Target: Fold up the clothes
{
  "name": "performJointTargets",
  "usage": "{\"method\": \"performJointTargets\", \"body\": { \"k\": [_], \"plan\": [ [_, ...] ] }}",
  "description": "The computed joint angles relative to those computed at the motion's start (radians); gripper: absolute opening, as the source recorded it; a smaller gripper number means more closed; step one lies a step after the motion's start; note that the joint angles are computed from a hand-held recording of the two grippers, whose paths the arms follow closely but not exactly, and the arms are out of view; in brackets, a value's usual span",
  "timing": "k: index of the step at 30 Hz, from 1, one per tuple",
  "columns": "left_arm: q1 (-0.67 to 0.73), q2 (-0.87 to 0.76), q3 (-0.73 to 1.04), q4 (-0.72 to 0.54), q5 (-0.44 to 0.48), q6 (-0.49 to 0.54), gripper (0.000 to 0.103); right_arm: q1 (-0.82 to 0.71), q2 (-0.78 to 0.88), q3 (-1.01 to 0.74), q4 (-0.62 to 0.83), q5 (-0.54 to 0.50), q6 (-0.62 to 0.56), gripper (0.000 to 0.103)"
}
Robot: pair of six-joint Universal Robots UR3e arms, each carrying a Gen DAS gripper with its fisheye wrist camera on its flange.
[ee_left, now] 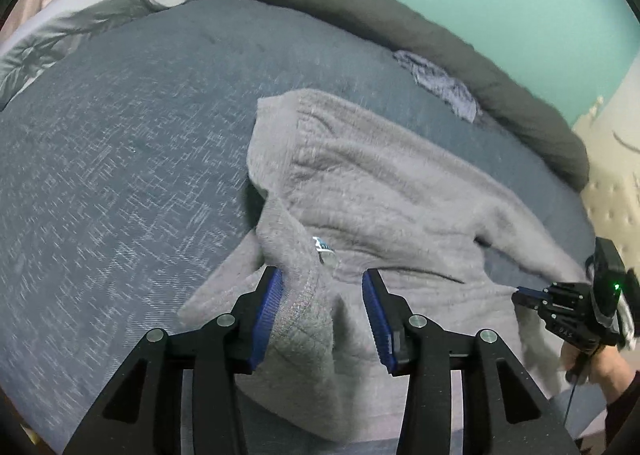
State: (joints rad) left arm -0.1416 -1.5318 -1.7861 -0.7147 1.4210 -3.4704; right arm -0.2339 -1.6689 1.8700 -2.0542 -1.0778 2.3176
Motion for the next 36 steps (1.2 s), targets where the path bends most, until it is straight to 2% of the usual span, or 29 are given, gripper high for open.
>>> {"method": "performJointTargets", "body": {
  "k": [4,7,9,15,20,23,24,25,27,31,36],
  "plan": [
    [-0.048,-0.057,0.007,0.072,0.094,-0.071,0.046,-0.001,0.038,-0.059,0.026,-0.036,0.056,0.002],
    [-0.030,-0.002,-0.083,0.150,0.133,-0.111,0.046,0.041,0.063,-0.059,0.037,-0.087,0.048,0.002],
    [-0.006,0.027,-0.117,0.159,0.143,-0.105,0.046,0.046,0.063,-0.036,0.015,-0.095,0.048,0.002],
    [0.081,0.039,-0.174,0.200,0.047,-0.075,0.046,0.053,0.088,-0.027,-0.066,-0.110,0.119,0.002],
    [0.118,0.025,-0.193,0.231,-0.021,-0.065,0.046,0.039,0.088,-0.110,0.062,-0.073,0.123,0.005],
    [0.128,0.003,-0.181,0.242,-0.042,-0.065,0.046,0.026,0.061,-0.145,0.056,-0.033,0.150,0.010],
    [0.130,-0.005,-0.174,0.243,-0.048,-0.059,0.046,0.029,0.066,-0.168,0.048,-0.017,0.171,0.018],
    [0.132,-0.014,-0.167,0.243,-0.055,-0.054,0.046,0.041,0.084,-0.202,0.044,-0.009,0.194,0.037],
    [0.136,-0.031,-0.154,0.243,-0.067,-0.044,0.046,0.088,0.136,-0.290,0.047,-0.023,0.238,0.047],
    [0.146,-0.055,-0.139,0.245,-0.092,-0.032,0.046,0.226,0.305,-0.453,0.016,-0.119,0.318,0.047],
    [0.144,-0.085,-0.119,0.237,-0.097,-0.004,0.046,0.300,0.462,-0.628,0.054,-0.190,0.347,0.049]
  ]
}}
